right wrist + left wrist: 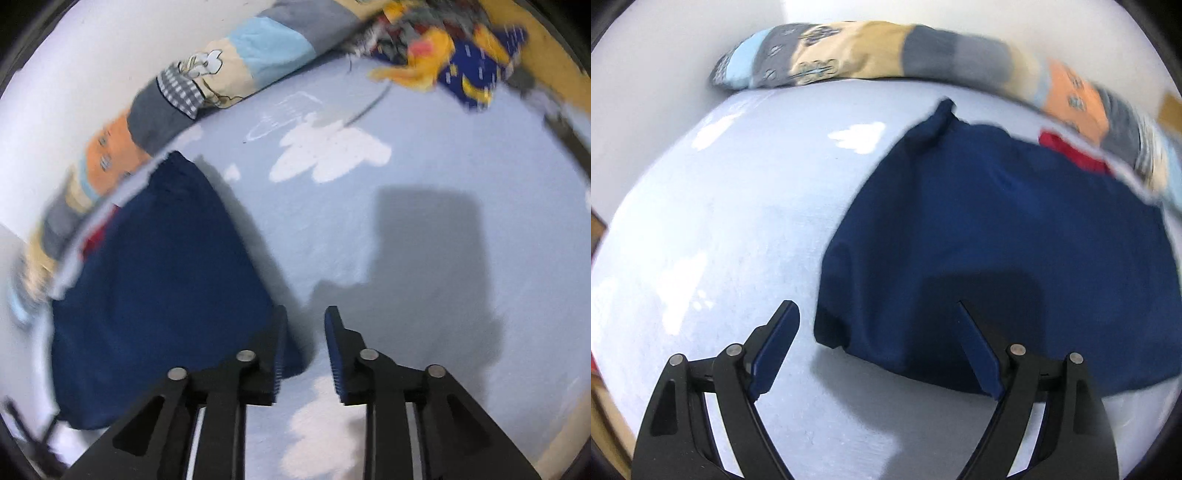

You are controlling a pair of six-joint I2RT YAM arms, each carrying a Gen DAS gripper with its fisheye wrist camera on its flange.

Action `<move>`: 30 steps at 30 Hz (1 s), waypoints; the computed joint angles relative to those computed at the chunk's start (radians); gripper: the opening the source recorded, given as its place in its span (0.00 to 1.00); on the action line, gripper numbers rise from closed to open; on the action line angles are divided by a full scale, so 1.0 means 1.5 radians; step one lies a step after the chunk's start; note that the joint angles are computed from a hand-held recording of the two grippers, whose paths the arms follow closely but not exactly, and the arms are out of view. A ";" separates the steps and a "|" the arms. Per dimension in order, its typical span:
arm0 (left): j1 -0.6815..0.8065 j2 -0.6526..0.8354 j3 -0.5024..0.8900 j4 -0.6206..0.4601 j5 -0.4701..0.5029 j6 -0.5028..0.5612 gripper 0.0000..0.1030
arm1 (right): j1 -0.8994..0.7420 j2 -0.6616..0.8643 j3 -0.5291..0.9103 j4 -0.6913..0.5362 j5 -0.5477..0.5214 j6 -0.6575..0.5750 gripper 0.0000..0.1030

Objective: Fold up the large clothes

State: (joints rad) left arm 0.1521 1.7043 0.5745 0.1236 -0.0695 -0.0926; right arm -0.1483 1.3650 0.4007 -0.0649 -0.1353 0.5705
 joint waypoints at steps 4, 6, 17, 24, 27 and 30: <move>0.003 -0.002 0.003 -0.025 0.062 0.001 0.83 | 0.029 -0.035 -0.048 0.038 -0.093 0.071 0.37; -0.008 0.004 0.005 -0.032 0.071 0.000 0.83 | 0.047 -0.036 -0.067 0.063 -0.110 0.097 0.43; 0.164 0.102 0.094 -0.217 0.354 -0.036 0.83 | 0.072 0.118 -0.105 0.251 -0.165 0.238 0.52; 0.189 0.169 0.109 -0.136 0.434 -0.077 0.91 | 0.063 0.180 -0.126 0.404 -0.134 0.298 0.64; 0.181 0.183 0.099 -0.046 0.448 -0.140 1.00 | 0.053 0.245 -0.155 0.564 -0.114 0.343 0.64; 0.179 0.197 0.085 0.046 0.446 -0.209 1.00 | 0.027 0.364 -0.145 0.744 -0.149 0.364 0.44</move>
